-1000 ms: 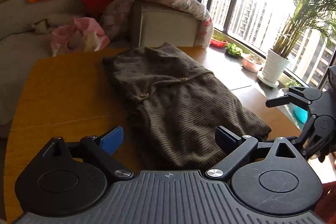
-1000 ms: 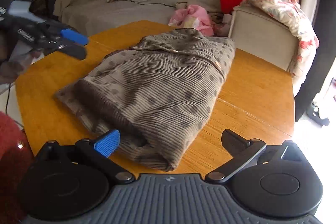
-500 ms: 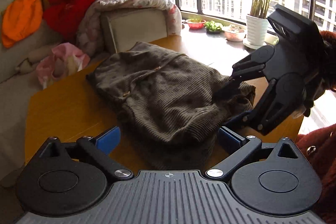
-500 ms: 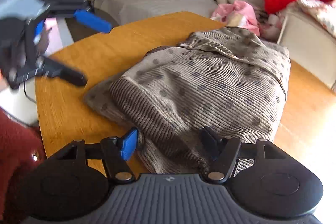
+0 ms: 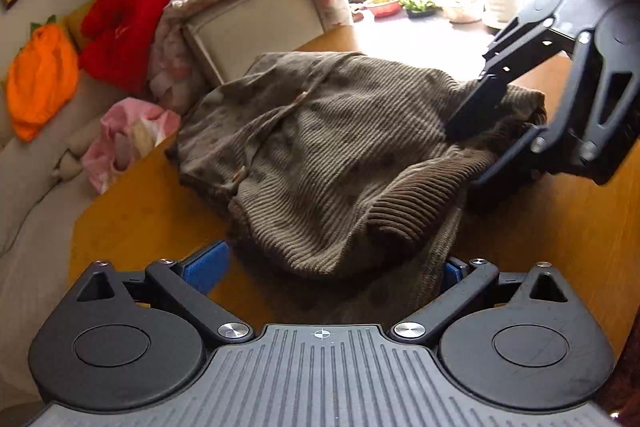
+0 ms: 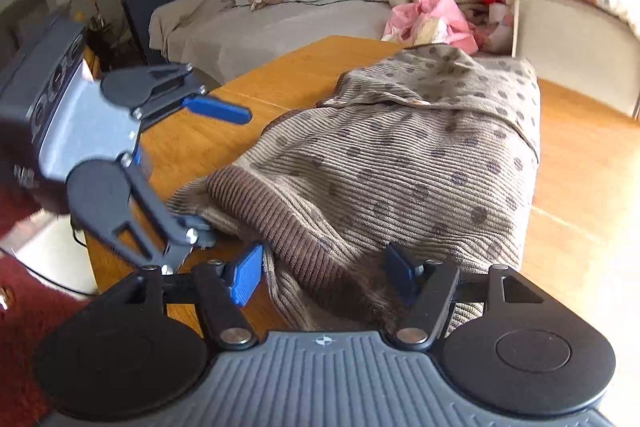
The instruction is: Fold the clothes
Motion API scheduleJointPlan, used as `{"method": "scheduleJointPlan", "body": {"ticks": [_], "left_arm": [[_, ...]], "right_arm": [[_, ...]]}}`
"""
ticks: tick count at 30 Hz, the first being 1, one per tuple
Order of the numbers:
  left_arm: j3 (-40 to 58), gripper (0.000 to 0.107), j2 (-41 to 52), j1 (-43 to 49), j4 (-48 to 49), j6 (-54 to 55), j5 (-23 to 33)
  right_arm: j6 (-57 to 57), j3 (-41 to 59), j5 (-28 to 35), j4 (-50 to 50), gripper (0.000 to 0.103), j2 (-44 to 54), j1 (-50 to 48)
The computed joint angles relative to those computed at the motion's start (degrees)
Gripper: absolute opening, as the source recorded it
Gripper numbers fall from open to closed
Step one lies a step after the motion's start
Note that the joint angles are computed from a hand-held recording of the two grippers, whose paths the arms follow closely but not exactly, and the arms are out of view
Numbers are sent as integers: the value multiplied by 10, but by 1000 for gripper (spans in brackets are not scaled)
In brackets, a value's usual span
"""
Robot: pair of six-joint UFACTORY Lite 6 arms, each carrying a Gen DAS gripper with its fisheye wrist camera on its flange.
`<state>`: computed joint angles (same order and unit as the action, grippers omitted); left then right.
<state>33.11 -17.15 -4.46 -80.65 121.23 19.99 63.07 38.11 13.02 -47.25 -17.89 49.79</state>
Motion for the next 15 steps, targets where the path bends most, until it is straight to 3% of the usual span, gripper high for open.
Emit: {"method": "scheduleJointPlan", "body": {"ticks": [4,10,13,15], "left_arm": [[52,103,28,29,17,-75,48],[128,103,84,36,43,-158,102],[138,102,95,31,31,-161,112],[121,102,83,27,7,-137,103]], "right_arm": [[89,3,125,-138,83,-15,114],[196,7,304,-288,85,43,227],[220,21,287,-364,86,96,188],[245,39,226,-400,83,120,135]]}}
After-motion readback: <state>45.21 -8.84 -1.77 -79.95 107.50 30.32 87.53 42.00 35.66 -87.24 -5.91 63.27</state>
